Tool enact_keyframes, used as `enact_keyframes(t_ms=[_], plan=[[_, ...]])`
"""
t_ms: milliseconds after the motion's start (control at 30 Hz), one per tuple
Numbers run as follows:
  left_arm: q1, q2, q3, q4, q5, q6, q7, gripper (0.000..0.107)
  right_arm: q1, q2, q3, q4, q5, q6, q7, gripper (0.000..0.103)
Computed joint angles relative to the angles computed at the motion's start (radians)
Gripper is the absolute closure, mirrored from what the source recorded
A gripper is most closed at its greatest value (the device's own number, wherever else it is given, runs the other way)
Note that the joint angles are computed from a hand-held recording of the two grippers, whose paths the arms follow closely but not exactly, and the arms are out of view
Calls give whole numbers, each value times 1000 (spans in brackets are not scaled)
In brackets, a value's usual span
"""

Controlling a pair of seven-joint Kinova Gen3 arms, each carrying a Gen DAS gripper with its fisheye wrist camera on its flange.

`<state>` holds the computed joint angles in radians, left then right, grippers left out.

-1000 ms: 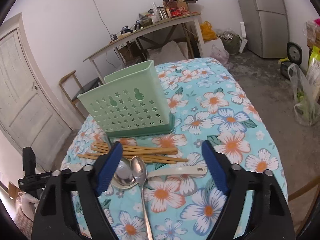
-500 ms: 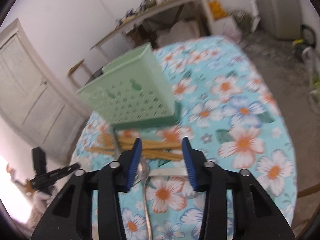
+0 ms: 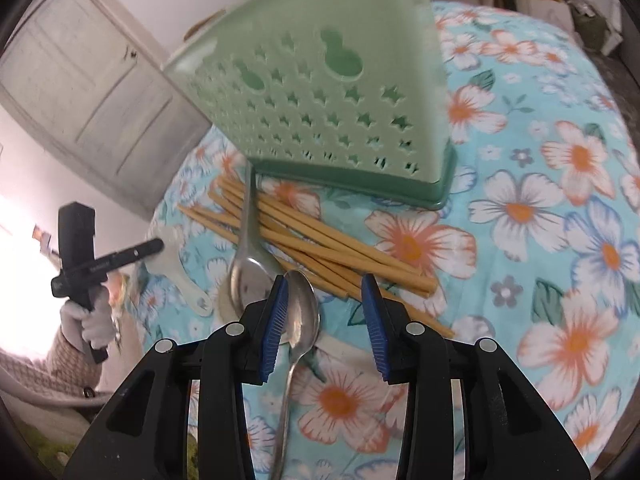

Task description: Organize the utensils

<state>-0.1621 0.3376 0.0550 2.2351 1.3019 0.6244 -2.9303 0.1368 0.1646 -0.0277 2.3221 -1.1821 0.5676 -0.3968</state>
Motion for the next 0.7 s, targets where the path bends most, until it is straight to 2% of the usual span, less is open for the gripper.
enact_keyframes(t_ms=[133,200,367,600,700], plan=[[1,-1,-1,2,3,-2,-3,96,-3,34,-14,-27,32,6,-4,67],[3,-1,0,3,9,-8,-7,96,-8,38,-18,-34,49,-3,-18,77],[25,-18,3,20,48,-49,-43,96,-31,19,-35,-34,115,-30,-68,86],[64,-59,-13,59,155,-91,-146,97,-14,6,-57,-1,11,-49,29,101],[84,-94,-33,85,224,-86,-226,99,-21,-31,-43,29,-46,-65,63,102]])
